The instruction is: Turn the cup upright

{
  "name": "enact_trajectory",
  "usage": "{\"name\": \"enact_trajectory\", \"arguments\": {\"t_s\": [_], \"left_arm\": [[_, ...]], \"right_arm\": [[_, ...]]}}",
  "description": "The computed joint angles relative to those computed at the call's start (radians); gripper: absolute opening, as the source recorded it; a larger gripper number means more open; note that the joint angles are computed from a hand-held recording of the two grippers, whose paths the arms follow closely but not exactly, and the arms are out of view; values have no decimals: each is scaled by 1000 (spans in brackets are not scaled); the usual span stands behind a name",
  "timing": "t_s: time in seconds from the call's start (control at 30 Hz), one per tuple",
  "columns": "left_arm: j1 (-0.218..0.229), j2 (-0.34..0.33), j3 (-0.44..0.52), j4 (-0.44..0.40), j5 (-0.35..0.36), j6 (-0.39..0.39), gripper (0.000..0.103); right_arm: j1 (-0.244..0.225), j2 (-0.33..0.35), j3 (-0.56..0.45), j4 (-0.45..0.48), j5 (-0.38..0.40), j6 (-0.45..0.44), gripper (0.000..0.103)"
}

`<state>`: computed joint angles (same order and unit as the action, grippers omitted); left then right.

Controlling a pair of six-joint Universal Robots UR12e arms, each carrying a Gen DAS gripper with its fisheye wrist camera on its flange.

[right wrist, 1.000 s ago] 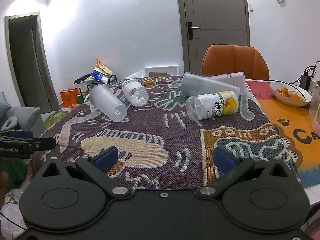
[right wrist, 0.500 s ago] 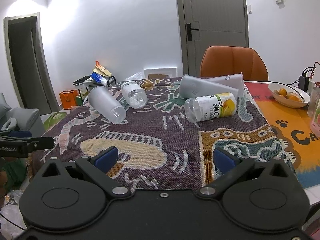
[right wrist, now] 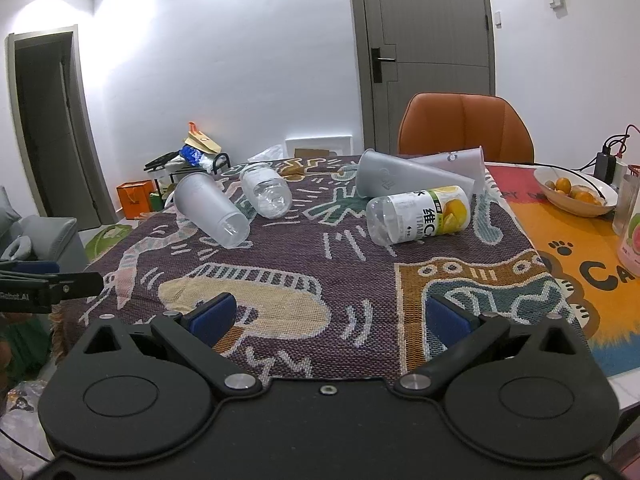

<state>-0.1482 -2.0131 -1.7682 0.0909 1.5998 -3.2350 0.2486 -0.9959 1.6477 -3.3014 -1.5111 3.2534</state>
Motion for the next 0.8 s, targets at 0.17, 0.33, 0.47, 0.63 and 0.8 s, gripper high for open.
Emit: {"name": "enact_trajectory", "arguments": {"t_s": [0.17, 0.33, 0.47, 0.63, 0.8], "left_arm": [[2, 0, 0, 3, 1, -5, 103], [2, -1, -1, 6, 0, -8, 103], [2, 0, -1, 2, 2, -9, 103], [5, -6, 4, -5, -5, -13, 103], [7, -30, 35, -29, -20, -21, 103]], "right_arm": [[0, 2, -1, 0, -3, -1, 103], [-1, 3, -1, -3, -8, 0, 103], [-1, 5, -2, -5, -7, -6, 103], [0, 10, -7, -2, -9, -25, 103], [-2, 22, -27, 21, -13, -54, 103]]}}
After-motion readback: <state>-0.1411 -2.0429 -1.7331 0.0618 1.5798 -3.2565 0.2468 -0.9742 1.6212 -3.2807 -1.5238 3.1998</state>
